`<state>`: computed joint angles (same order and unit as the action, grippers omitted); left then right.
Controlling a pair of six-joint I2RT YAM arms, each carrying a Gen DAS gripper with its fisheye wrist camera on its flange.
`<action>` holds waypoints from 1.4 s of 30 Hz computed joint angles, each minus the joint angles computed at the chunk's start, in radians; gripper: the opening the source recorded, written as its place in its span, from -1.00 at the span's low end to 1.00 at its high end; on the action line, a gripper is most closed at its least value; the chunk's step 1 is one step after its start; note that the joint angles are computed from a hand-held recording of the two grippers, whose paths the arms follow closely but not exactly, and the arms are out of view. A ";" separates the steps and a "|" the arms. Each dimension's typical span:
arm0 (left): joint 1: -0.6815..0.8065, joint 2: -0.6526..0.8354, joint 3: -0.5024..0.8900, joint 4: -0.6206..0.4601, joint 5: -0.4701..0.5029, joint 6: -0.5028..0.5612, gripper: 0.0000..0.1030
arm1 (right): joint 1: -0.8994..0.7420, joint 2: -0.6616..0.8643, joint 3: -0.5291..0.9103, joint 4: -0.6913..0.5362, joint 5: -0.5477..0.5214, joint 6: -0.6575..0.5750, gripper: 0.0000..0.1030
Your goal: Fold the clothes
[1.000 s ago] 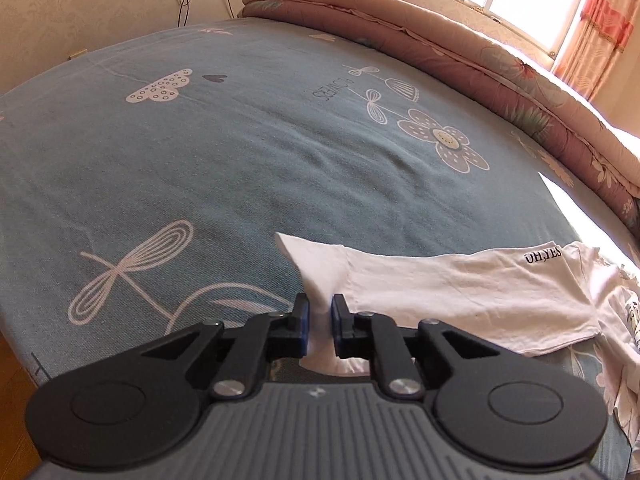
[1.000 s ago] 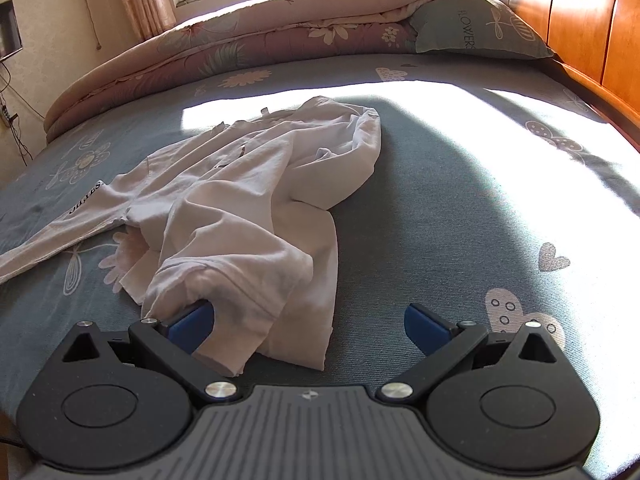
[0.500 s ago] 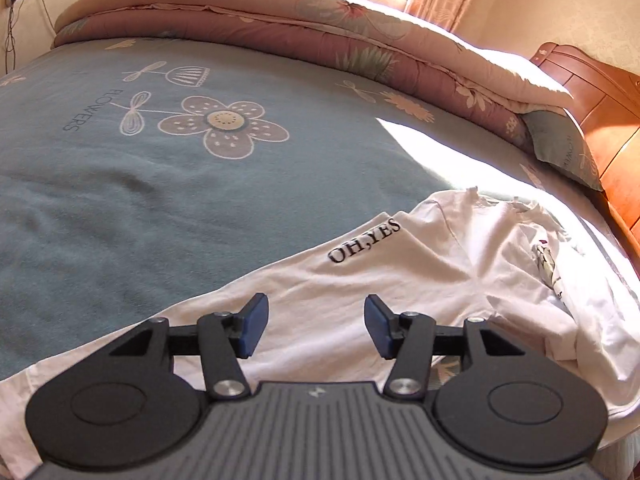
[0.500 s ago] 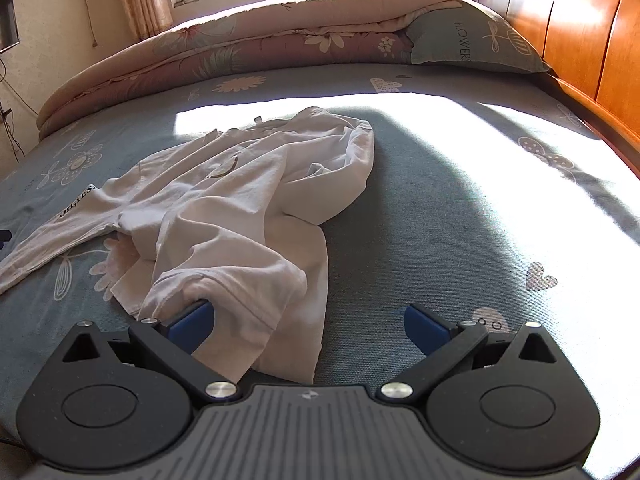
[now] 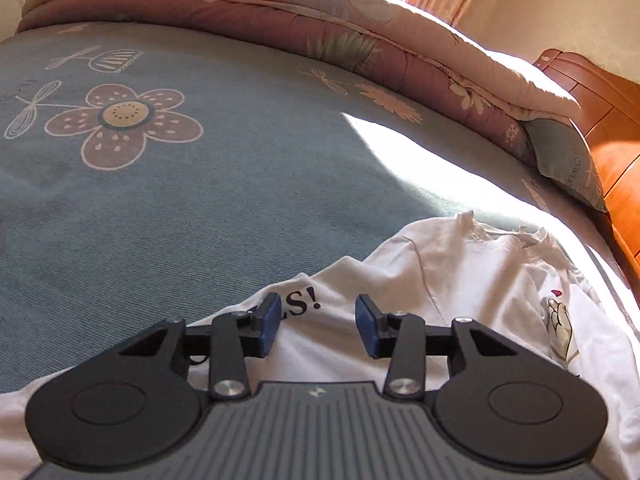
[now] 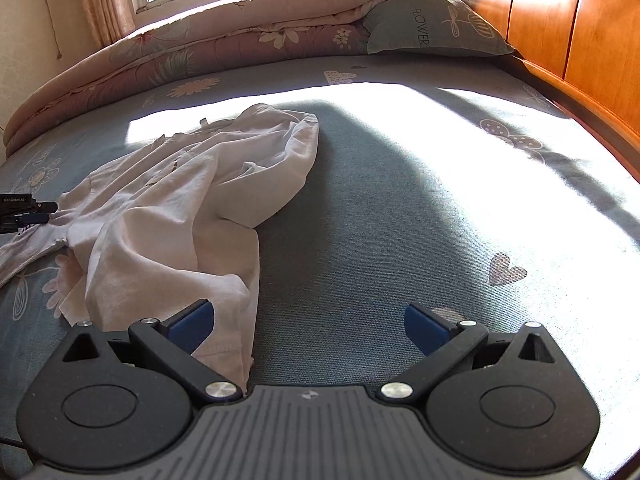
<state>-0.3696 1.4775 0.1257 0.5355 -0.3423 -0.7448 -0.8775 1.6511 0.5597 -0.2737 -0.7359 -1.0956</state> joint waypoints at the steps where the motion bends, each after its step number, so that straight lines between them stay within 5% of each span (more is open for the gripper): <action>1: -0.011 -0.046 0.029 -0.094 -0.034 -0.006 -0.07 | 0.009 0.020 0.000 0.033 0.010 0.019 1.00; 4: -0.015 -0.100 0.044 -0.052 0.077 0.062 0.15 | 0.035 0.076 -0.005 0.124 0.036 0.062 1.00; 9: -0.010 0.213 0.173 0.169 0.273 0.069 0.30 | 0.057 0.151 0.004 0.161 0.062 0.082 1.00; 15: 0.060 0.364 0.323 0.066 0.086 0.060 0.12 | 0.041 0.218 0.031 0.153 0.074 0.073 1.00; 18: 0.109 0.280 0.284 0.083 0.175 0.053 0.11 | 0.038 0.224 0.026 0.170 0.076 0.041 1.00; 21: 0.104 0.203 0.221 0.138 0.289 0.068 0.31 | 0.039 0.231 0.016 0.201 0.071 0.038 1.00; 25: 0.107 0.278 0.267 0.079 0.400 0.062 0.32 | 0.056 0.234 -0.004 0.256 0.078 0.045 1.00; 28: 0.085 0.307 0.313 -0.012 0.194 0.105 0.18 | 0.062 0.234 -0.011 0.276 0.081 0.052 1.00; 35: 0.026 0.005 0.186 -0.126 0.206 0.133 0.38 | 0.054 0.244 -0.018 0.298 0.074 0.027 1.00; 39: -0.150 -0.091 0.114 -0.229 0.041 0.113 0.42 | 0.053 0.241 -0.025 0.307 0.072 0.031 1.00; 42: -0.255 -0.125 0.072 -0.373 -0.103 0.003 0.41 | 0.050 0.237 -0.029 0.307 0.071 0.030 1.00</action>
